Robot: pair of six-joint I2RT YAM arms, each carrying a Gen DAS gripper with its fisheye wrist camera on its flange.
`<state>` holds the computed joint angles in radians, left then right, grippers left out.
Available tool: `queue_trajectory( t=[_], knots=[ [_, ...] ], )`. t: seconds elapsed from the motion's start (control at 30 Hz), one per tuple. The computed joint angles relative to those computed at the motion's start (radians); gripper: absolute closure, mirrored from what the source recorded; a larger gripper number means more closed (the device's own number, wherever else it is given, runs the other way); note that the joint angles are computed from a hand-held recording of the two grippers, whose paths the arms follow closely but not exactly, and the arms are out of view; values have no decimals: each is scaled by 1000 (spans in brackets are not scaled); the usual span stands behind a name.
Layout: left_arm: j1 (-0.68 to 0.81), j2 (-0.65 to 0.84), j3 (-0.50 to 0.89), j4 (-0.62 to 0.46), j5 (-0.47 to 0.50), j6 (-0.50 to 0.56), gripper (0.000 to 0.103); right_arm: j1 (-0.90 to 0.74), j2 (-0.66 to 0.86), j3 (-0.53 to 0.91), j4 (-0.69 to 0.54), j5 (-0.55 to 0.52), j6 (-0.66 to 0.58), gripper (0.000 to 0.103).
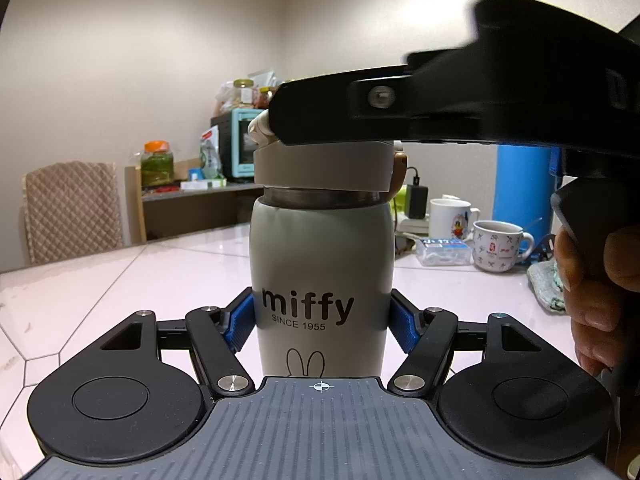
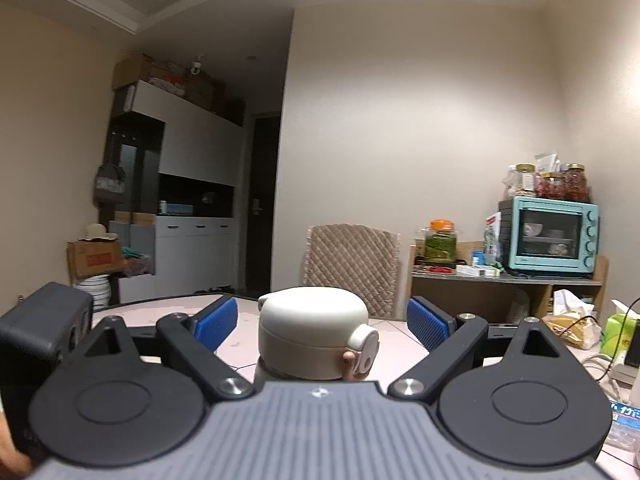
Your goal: Unscrew bottle cap and pour
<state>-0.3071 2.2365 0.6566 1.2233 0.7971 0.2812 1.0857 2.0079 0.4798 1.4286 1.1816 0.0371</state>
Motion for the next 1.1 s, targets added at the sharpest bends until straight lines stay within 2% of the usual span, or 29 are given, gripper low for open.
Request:
queue_trajectory(
  t=[0.2, 0.57, 0.73, 0.87, 1.1],
  knots=[
    [-9, -2, -5, 7, -9, -5, 31, 9, 27, 50, -46, 27, 3, 13],
    [-17, -11, -13, 9, -16, -12, 31, 10, 17, 64, -148, 38, 67, 31],
    [-16, -12, -25, 20, -15, -10, 31, 8, 2, 48, -151, 15, 43, 33],
    [-21, -12, -26, 26, -21, -16, 31, -16, -30, -32, -76, -95, -13, 34],
    [-24, -21, -22, 12, -23, -15, 31, -172, -143, -244, 65, -524, -104, 34]
  ],
)
